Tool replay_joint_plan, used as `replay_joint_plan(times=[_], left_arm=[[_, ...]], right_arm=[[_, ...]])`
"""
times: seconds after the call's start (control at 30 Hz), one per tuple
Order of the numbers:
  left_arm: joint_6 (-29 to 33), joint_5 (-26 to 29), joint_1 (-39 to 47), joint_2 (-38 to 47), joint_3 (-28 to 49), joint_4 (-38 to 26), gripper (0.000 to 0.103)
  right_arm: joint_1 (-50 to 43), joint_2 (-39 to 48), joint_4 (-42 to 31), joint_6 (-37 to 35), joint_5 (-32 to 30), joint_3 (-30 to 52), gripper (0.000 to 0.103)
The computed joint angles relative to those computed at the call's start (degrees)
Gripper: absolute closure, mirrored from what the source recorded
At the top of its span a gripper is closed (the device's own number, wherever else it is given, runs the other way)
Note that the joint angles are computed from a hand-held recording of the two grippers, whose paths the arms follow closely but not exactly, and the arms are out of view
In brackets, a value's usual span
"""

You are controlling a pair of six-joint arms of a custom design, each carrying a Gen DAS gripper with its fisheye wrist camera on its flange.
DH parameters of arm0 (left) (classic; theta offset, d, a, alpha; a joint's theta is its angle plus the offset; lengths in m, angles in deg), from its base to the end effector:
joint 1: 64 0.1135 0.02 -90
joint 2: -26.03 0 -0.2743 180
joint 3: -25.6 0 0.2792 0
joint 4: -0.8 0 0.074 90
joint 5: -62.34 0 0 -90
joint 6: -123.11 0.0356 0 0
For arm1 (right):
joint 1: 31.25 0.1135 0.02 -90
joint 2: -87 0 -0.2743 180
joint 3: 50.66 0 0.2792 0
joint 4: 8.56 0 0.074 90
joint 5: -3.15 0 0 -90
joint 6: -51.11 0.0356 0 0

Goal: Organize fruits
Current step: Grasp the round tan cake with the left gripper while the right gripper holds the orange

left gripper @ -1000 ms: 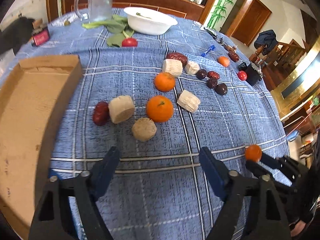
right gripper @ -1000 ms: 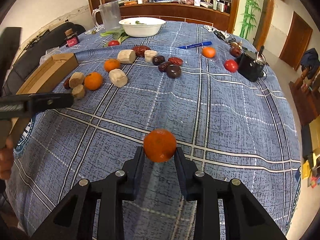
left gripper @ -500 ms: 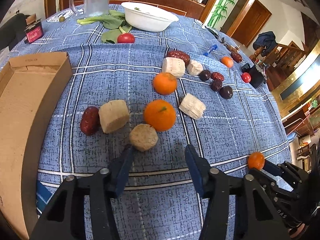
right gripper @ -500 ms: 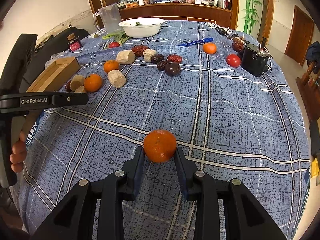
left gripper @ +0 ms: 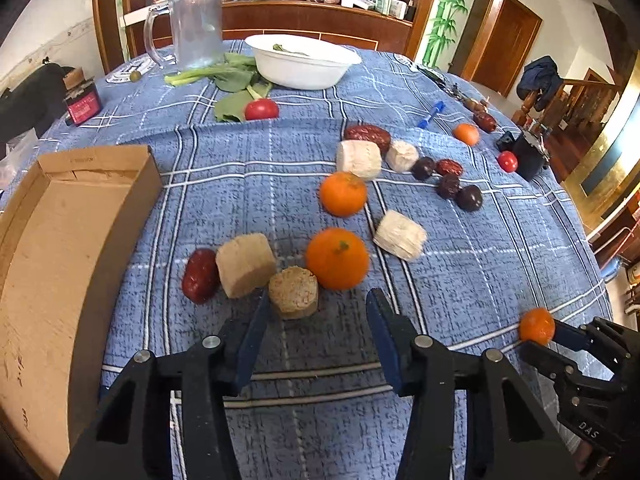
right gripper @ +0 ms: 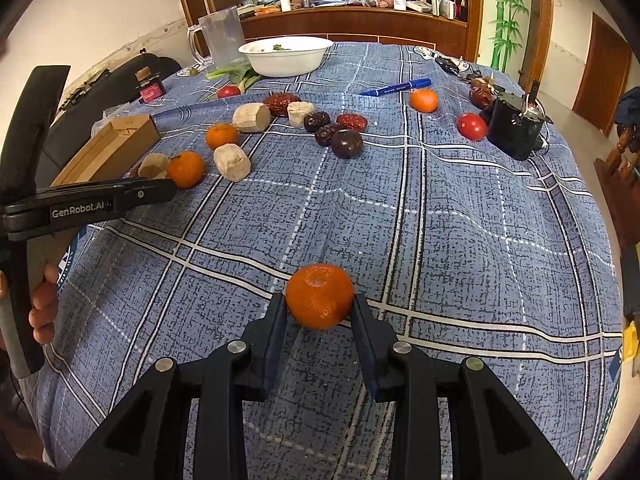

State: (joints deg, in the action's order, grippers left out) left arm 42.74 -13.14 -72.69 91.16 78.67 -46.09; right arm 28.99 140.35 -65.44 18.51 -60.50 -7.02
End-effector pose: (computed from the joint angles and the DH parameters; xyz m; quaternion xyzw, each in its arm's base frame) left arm 0.2296 -0.0441 0.2111 0.1855 0.9382 -0.1196 0.2665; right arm 0.0999 0.1428 0.1893 0.0226 0.9543 0.0534 0.2932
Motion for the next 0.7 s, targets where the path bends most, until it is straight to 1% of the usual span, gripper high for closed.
replay_joint_plan(times=[0.07,0.1,0.13,0.17,0.2,0.4,0.5,0.7], left_arm=[[-0.1,0.7,1.2,0.4,-0.1,0.4,0.057],[-0.3,0.2,1.5,0.5,-0.2,0.9,0.063],[-0.2,-0.1,1.8,1.5,-0.1,1.2,0.078],[0.3,1.0,2.6,3.3,0.7,0.3,0.077],[0.3,2.0,3.3,2.9,0.4,0.5,0.077],[0.3,1.6,3.0,1.3,-0.1,-0.2,0.077],[0.8,3.0,3.5,0.2,-0.7,-1.5,0.077],[1.8,3.4,2.5,-6.0,-3.6,-5.7,0.077]], right_arm=[[0.0,0.2,0.1,-0.2,0.0,0.1,0.068],[0.0,0.3,0.2,-0.3,0.0,0.1,0.068],[0.0,0.4,0.3,-0.4,0.1,0.1,0.068],[-0.1,0.4,0.4,-0.4,0.2,0.1,0.068],[-0.1,0.4,0.5,-0.4,0.2,0.1,0.068],[0.9,0.0,0.2,0.9,0.5,0.1,0.068],[2.3,-0.1,-0.7,2.2,1.1,0.4,0.068],[5.3,-1.2,-3.1,5.9,2.4,0.8,0.068]])
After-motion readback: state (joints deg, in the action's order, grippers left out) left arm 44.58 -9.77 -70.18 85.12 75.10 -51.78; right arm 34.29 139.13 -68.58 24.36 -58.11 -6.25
